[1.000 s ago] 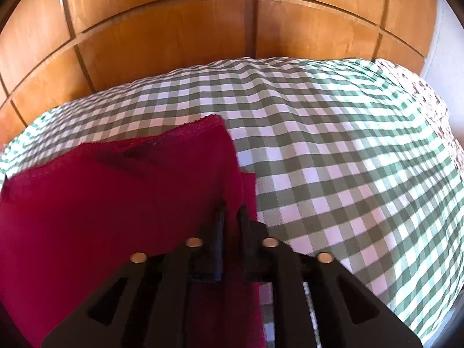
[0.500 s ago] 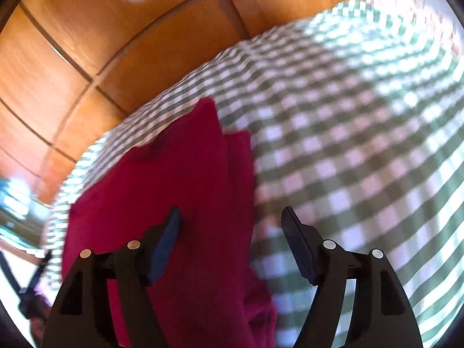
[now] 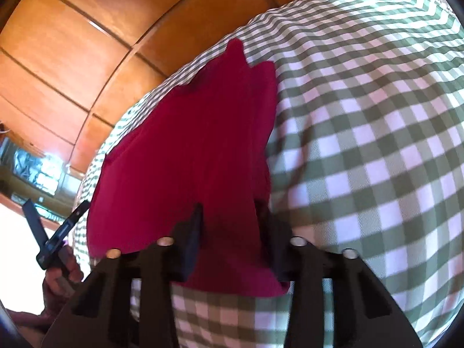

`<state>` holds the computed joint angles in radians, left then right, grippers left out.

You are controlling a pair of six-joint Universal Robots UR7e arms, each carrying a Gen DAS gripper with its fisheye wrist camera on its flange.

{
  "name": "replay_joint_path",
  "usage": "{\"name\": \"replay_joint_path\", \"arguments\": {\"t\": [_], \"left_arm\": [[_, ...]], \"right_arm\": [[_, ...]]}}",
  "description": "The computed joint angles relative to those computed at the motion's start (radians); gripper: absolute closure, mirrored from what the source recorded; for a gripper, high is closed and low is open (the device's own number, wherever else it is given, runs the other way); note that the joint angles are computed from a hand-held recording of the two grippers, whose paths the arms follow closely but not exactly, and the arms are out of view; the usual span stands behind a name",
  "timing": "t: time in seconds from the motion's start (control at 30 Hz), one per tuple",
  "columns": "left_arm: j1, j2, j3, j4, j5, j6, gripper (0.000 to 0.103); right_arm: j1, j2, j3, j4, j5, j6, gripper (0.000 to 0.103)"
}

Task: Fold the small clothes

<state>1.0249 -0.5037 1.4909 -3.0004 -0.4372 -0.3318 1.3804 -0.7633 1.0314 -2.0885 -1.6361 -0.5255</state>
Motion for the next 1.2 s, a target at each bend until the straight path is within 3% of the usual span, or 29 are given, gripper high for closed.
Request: {"name": "replay_joint_path", "arguments": {"t": [0.13, 0.37, 0.4, 0.43, 0.5, 0.9, 1.07, 1.2], "left_arm": [[-0.005, 0.001, 0.006, -0.002, -0.008, 0.016, 0.041], [-0.006, 0.005, 0.014, 0.038, -0.033, -0.005, 0.041], [-0.008, 0.007, 0.013, 0.040, -0.034, -0.003, 0.041], [-0.010, 0.010, 0.011, 0.036, -0.035, 0.003, 0.041], [-0.013, 0.012, 0.010, 0.029, -0.040, 0.014, 0.041], [-0.016, 0.015, 0.006, -0.006, -0.099, 0.059, 0.041], [-0.011, 0.022, -0.007, 0.000, -0.126, 0.062, 0.041], [-0.008, 0.034, -0.024, 0.011, -0.135, 0.067, 0.042]], "right_arm": [[0.001, -0.036, 0.041, 0.013, 0.007, -0.020, 0.083], [-0.012, -0.110, 0.140, 0.005, -0.024, -0.047, 0.085], [-0.014, -0.112, 0.142, 0.000, -0.019, -0.037, 0.077], [-0.016, -0.112, 0.143, -0.011, -0.014, -0.017, 0.051], [-0.018, -0.112, 0.147, -0.043, -0.012, 0.005, 0.029], [-0.010, -0.041, 0.081, -0.023, 0.044, 0.032, 0.029], [-0.006, -0.040, 0.080, -0.020, 0.043, 0.040, 0.043], [-0.005, -0.044, 0.087, -0.021, 0.039, 0.043, 0.062]]}}
